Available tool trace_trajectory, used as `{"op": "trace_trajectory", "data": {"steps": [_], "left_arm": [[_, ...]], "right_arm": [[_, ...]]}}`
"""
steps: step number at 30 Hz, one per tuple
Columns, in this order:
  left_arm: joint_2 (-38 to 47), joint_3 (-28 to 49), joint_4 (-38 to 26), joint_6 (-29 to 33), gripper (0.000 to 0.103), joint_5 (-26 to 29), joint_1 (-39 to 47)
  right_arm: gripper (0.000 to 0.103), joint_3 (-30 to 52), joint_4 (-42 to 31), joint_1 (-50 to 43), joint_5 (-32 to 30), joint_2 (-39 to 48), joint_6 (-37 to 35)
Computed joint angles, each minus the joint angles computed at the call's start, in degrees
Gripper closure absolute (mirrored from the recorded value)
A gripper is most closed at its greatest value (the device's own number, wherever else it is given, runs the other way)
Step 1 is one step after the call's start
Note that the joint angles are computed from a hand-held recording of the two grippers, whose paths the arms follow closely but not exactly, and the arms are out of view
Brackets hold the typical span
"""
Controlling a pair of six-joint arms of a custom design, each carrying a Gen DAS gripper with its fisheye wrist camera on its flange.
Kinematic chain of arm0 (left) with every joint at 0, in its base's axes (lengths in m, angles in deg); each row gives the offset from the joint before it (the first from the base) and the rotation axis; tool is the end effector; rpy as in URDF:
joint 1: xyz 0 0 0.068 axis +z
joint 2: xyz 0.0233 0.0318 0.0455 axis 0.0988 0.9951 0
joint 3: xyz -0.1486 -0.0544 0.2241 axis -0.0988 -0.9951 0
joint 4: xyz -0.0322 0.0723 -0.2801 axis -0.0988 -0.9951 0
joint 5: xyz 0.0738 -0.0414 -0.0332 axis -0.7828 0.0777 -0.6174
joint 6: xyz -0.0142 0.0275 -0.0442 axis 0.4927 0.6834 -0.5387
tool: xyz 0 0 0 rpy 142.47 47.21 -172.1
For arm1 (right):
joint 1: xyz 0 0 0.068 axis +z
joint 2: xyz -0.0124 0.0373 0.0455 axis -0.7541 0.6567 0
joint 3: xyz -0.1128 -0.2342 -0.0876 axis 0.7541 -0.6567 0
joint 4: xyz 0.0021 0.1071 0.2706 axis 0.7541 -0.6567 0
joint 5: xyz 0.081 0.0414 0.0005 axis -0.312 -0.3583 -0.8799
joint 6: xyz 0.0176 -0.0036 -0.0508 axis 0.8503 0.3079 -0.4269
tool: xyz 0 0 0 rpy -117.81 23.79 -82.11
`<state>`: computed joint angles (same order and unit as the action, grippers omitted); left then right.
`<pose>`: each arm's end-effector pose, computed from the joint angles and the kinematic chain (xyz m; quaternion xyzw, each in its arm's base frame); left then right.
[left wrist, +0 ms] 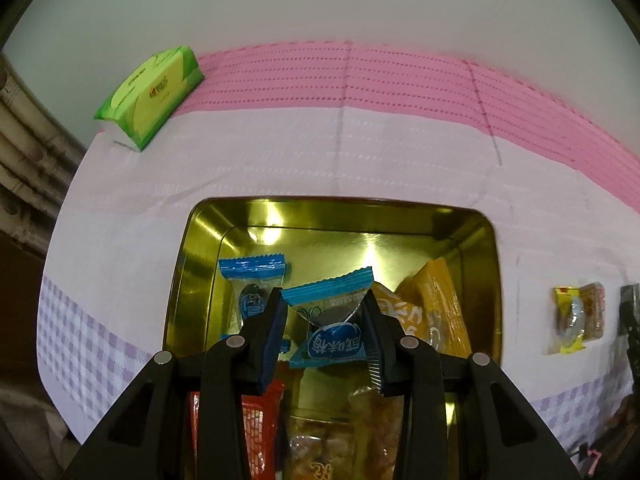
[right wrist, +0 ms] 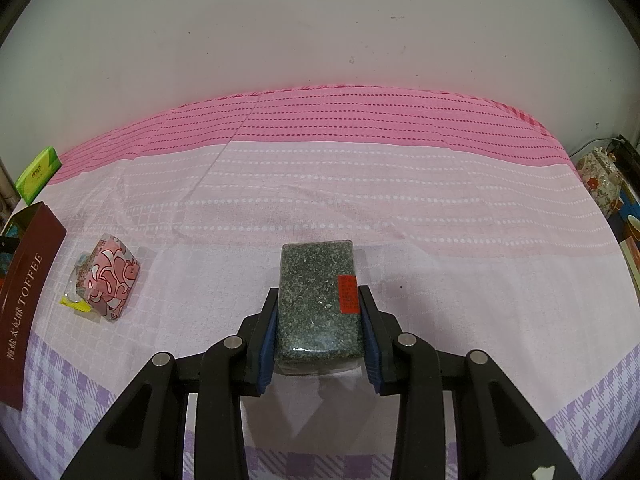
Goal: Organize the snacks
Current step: 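Carry the blue candy into the gold tin and open the left gripper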
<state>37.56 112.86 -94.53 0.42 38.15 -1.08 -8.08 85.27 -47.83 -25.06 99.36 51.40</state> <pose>0.3383 -0.0346 0.1657 -0.0663 0.9815 0.0450 0.1740 0.2775 0.0047 0.1311 0.0038 0.9413 -0.0011 0.3377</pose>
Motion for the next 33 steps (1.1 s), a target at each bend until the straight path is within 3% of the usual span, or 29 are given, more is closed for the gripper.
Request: {"op": "trace_trajectory", "data": {"steps": [16,33], "left_arm": [[0.56,0.02,-0.58,0.50,0.065,-0.38,0.37],[-8.10,-2.81,-2.39,1.42,0.057,0.25,-2.23]], "right_arm": [[0.068,-0.02,0.00,-0.04,-0.12,-0.02,-0.11],[0.068,-0.03,-0.04,-0.19,-0.22,-0.07,-0.27]]}}
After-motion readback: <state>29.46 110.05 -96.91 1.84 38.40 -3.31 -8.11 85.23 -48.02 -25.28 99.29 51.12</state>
